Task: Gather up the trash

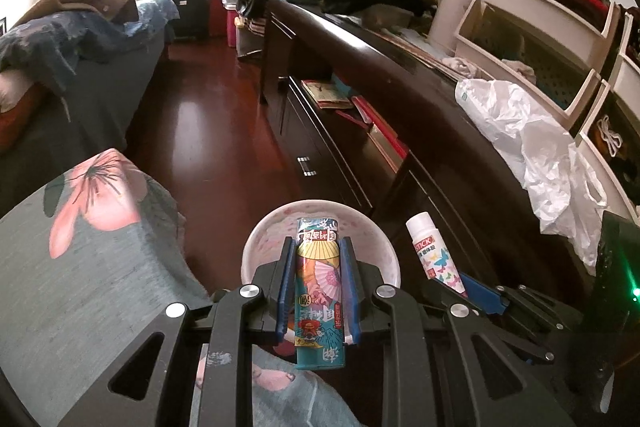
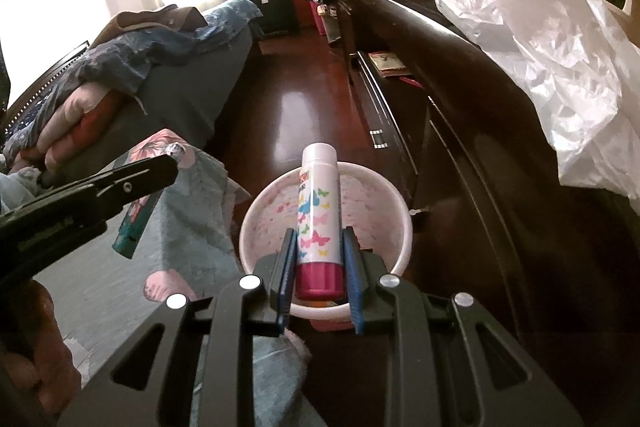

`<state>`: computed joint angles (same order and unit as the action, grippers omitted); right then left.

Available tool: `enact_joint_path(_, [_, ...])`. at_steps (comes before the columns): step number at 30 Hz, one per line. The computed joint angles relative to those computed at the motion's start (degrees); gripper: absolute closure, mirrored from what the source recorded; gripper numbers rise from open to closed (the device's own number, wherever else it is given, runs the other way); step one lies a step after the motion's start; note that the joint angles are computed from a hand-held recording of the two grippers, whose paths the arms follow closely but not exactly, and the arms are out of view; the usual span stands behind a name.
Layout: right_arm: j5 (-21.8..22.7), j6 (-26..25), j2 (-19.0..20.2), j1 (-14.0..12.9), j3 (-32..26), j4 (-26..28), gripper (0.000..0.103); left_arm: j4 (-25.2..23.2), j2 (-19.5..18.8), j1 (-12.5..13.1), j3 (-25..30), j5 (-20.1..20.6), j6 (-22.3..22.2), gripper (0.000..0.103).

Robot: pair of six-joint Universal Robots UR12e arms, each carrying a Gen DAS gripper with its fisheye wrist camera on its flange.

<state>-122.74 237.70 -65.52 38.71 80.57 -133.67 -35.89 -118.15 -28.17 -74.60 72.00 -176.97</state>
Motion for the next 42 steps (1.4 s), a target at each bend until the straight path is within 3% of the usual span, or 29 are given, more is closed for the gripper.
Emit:
enact_joint_path(13, [1.6, 0.8, 1.5, -1.7, -0.2, 0.1, 0.079, -3.1, -3.6, -0.7, 3.7, 0.9, 1.3, 0.081])
enact_joint_path(30, [4.4, 0.4, 4.4, -4.0, -1.5, 2.1, 0.078, -11.7, -9.2, -1.0, 10.9, 1.5, 0.7, 0.081])
enact_joint_path(31, [3.9, 0.4, 4.6, -4.0, -1.6, 2.0, 0.078, -11.8, -9.3, -1.0, 11.0, 1.5, 0.6, 0.079])
enact_joint_path(34, [3.6, 0.4, 4.8, -4.2, -1.8, 2.4, 0.070, -11.8, -9.7, -1.1, 11.5, 2.1, -0.1, 0.059])
enact_joint_path(36, [3.6, 0.6, 4.8, -4.2, -1.7, 2.7, 0.067, -10.4, -9.8, -1.2, 11.3, 2.9, -0.6, 0.038])
enact_joint_path(38, [3.4, 1.0, 4.9, -4.2, -1.9, 3.5, 0.065, -8.7, -9.6, -1.1, 10.8, 3.3, -1.7, 0.026])
enact_joint_path(42, [3.3, 1.5, 4.8, -4.0, -1.9, 4.3, 0.058, -7.4, -9.0, -0.9, 10.0, 3.3, -2.3, 0.021])
